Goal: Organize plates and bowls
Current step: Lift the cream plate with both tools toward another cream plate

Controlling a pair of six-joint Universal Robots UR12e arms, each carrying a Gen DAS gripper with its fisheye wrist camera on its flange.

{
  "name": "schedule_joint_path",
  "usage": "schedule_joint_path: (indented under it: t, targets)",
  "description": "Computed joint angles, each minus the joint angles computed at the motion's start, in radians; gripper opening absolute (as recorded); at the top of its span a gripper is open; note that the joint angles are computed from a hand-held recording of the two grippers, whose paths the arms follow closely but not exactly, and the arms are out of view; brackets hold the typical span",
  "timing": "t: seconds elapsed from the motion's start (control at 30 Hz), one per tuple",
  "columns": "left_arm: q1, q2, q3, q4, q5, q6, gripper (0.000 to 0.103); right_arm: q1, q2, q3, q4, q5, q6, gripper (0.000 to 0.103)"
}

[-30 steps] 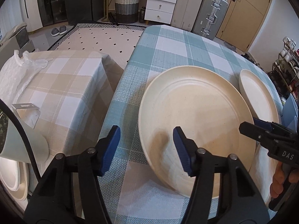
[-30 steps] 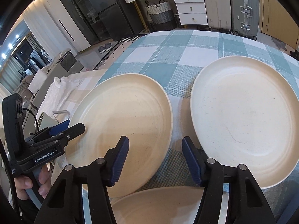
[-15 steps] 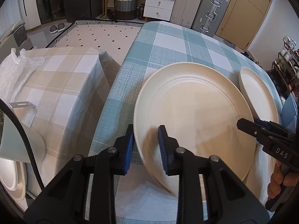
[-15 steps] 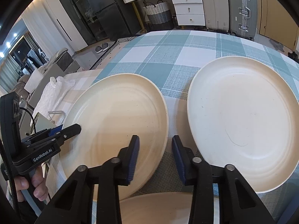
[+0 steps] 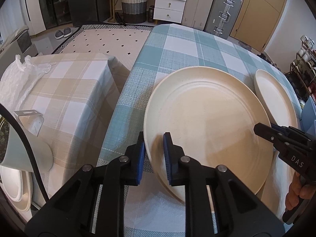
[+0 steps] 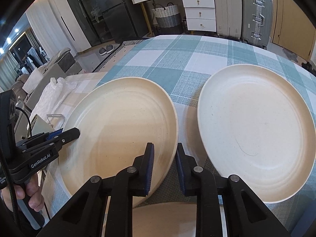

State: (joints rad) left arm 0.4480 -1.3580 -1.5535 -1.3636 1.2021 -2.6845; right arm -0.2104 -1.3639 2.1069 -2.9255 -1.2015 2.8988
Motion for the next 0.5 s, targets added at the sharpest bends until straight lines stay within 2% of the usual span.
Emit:
schedule_joint_path:
  t: [0.5]
  targets:
    - [0.019,0.029,-0.006,0.027,-0.032,0.010,0.014,0.005,-0.025,0.032,-0.072,-0.022,-0.020,0.022]
